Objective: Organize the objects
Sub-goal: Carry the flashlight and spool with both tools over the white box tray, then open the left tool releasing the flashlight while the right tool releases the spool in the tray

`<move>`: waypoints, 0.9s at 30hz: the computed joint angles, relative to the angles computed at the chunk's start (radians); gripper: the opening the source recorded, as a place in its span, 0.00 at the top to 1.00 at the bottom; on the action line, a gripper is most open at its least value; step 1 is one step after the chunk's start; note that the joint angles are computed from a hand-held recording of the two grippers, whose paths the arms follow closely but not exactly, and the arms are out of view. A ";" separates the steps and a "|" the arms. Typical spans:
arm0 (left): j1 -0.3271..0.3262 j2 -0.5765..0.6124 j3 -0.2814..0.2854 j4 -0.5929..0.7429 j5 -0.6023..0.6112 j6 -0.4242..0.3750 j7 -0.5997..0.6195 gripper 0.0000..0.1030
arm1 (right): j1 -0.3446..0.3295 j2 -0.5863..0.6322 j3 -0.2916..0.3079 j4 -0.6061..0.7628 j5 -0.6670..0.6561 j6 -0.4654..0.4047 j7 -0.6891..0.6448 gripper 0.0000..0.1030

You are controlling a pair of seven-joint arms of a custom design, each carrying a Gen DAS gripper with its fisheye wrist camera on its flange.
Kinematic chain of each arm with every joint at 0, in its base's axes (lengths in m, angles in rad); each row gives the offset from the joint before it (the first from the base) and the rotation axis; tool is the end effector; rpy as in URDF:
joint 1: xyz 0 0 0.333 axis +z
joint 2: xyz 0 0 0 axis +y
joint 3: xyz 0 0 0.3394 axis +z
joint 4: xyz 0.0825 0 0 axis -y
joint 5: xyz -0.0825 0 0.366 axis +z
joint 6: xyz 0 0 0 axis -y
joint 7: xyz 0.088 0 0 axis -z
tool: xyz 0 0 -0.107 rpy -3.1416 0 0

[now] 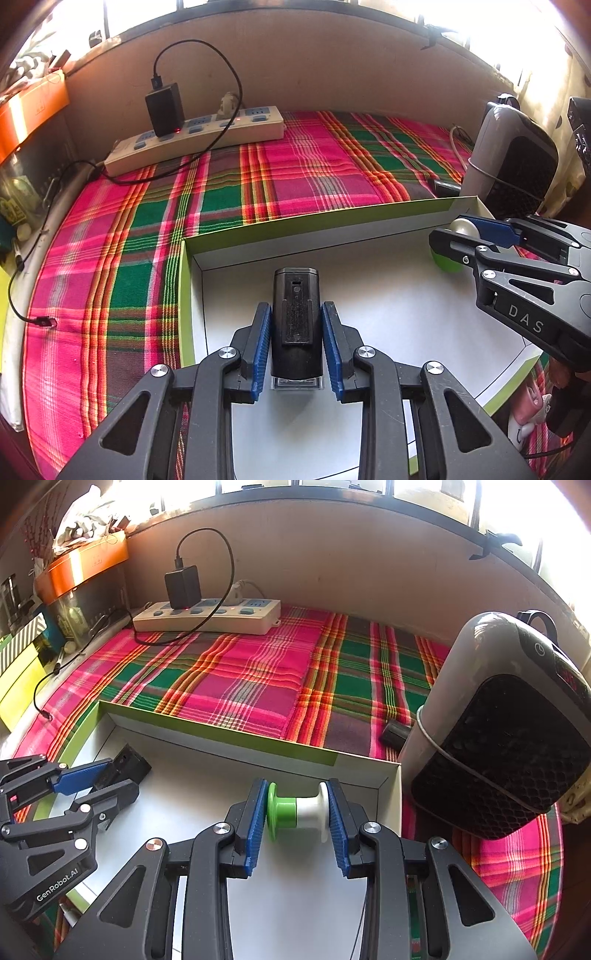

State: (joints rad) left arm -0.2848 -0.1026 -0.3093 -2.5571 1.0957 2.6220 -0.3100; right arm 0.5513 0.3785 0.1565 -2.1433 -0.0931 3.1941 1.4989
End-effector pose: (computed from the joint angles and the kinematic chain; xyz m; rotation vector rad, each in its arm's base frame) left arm 0.3517 -0.2622 0.3468 -2.1161 1.4855 -0.5190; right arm 0.4679 0.4023 0.3418 -2.3363 0.8895 -0.3685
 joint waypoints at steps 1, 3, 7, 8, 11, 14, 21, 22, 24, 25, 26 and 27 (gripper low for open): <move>0.000 -0.001 0.001 -0.001 -0.003 0.003 0.002 0.76 | 0.001 0.000 -0.001 -0.001 0.001 0.001 0.000 0.68; 0.002 -0.001 0.001 0.000 0.000 0.008 -0.004 0.75 | 0.002 0.000 -0.002 0.000 0.001 0.000 0.000 0.68; 0.003 -0.001 0.003 -0.001 0.000 0.012 -0.001 0.75 | 0.004 0.004 -0.003 0.006 0.000 -0.002 -0.002 0.68; 0.003 -0.001 0.003 -0.001 -0.002 0.014 0.002 0.75 | -0.008 0.005 0.009 0.006 0.002 -0.004 -0.007 0.68; 0.005 -0.004 0.002 -0.002 0.004 0.020 -0.007 0.71 | -0.002 0.006 0.004 0.008 0.002 -0.007 -0.007 0.68; 0.006 -0.012 0.000 -0.007 0.006 0.020 -0.014 0.70 | -0.004 0.004 0.008 0.004 0.004 -0.003 -0.007 0.58; 0.007 -0.054 -0.016 -0.026 0.009 0.018 -0.029 0.67 | 0.015 -0.014 -0.008 -0.022 0.005 0.022 -0.002 0.56; 0.006 -0.061 -0.020 -0.028 0.007 0.016 -0.030 0.67 | 0.014 -0.018 -0.007 -0.025 0.006 0.024 0.000 0.56; 0.002 -0.076 -0.032 -0.034 0.003 0.007 -0.039 0.67 | 0.002 -0.029 0.005 -0.039 0.009 0.033 0.001 0.56; 0.001 -0.082 -0.037 -0.036 -0.001 0.002 -0.042 0.67 | 0.002 -0.034 0.005 -0.047 0.009 0.039 0.002 0.56; -0.002 -0.091 -0.045 -0.038 -0.003 -0.006 -0.049 0.67 | 0.007 -0.041 -0.001 -0.055 0.010 0.045 0.005 0.56; -0.003 -0.097 -0.047 -0.041 -0.004 -0.007 -0.050 0.67 | 0.009 -0.047 -0.003 -0.062 0.011 0.050 0.007 0.56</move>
State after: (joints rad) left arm -0.2875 -0.1995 -0.3566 -2.5979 1.0917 2.6153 -0.3595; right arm 0.5602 0.3314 0.1533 -2.2054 -0.0826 3.2440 1.5062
